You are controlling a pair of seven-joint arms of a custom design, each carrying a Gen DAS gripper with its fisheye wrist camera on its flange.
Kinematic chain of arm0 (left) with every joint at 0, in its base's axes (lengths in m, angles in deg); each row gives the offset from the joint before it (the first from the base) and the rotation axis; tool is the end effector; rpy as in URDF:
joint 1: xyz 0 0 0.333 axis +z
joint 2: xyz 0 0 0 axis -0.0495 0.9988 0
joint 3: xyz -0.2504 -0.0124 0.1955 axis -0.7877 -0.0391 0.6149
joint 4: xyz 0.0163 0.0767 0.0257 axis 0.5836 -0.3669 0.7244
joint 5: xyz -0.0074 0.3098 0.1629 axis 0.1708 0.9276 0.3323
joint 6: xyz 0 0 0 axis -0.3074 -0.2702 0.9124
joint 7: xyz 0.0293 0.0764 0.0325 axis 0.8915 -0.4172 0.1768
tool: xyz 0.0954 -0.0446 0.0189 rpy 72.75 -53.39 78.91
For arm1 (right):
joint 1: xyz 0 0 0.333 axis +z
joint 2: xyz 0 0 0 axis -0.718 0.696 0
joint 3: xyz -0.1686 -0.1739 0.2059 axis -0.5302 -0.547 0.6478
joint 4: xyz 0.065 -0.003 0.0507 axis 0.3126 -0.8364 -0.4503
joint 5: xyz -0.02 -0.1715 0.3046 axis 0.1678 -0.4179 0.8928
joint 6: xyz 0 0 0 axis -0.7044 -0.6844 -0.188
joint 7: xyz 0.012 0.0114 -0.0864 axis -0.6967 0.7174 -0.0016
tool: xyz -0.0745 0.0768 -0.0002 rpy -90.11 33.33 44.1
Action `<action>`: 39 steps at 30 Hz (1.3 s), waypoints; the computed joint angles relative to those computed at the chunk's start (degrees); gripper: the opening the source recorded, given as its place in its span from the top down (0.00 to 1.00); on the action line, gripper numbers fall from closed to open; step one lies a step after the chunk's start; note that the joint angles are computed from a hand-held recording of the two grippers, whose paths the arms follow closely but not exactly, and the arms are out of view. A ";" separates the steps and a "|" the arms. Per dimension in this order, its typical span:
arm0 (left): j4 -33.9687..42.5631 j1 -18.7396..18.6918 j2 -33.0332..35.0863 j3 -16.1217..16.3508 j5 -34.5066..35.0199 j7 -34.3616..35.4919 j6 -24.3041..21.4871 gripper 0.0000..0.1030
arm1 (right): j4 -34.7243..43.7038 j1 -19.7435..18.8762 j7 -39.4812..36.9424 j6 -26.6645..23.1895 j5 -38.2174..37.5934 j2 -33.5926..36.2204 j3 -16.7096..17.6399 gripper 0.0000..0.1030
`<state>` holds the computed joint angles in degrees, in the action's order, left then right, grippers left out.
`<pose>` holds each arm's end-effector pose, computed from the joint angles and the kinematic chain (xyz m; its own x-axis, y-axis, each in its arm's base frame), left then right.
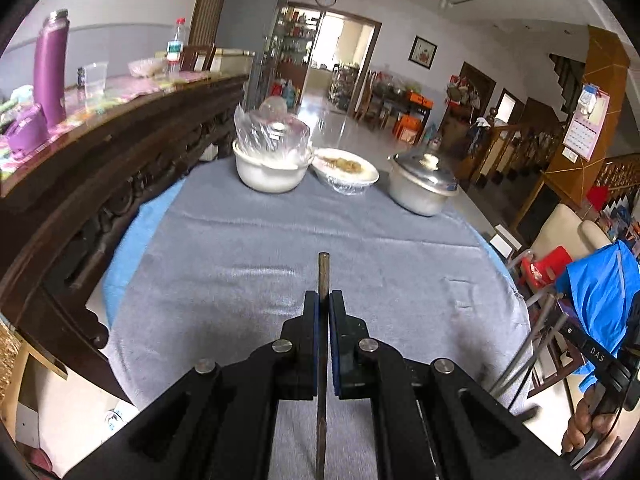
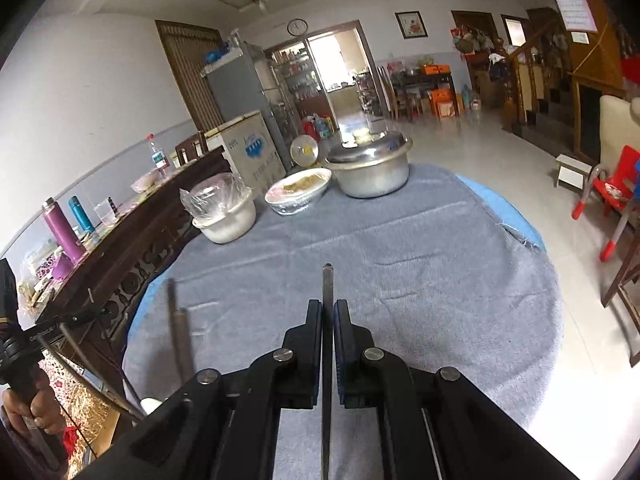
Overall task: Organize utensils
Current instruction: 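Carry both held chopsticks upright over the mesh cup and lower them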
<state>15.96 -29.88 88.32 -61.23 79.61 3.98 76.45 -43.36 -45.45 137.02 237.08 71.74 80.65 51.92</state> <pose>0.6736 -0.3084 0.5023 0.0687 -0.9678 0.2424 -0.6261 -0.2310 -0.7448 0.6951 0.1404 0.4881 0.1603 -0.9492 -0.2709 -0.6249 0.1148 -0.7722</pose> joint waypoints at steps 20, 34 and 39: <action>-10.67 -3.72 -10.24 1.10 21.38 -16.33 2.56 0.95 | -13.02 -6.02 1.14 10.70 -1.89 -8.43 8.01 0.94; -12.71 -1.66 -13.12 -2.70 25.66 -18.83 2.74 0.95 | -17.30 -15.44 6.45 14.88 -9.26 -10.76 17.70 0.94; -13.63 -1.21 -14.20 -3.34 26.36 -19.42 3.59 0.95 | -18.11 -18.39 9.08 15.85 -12.73 -10.69 20.67 0.94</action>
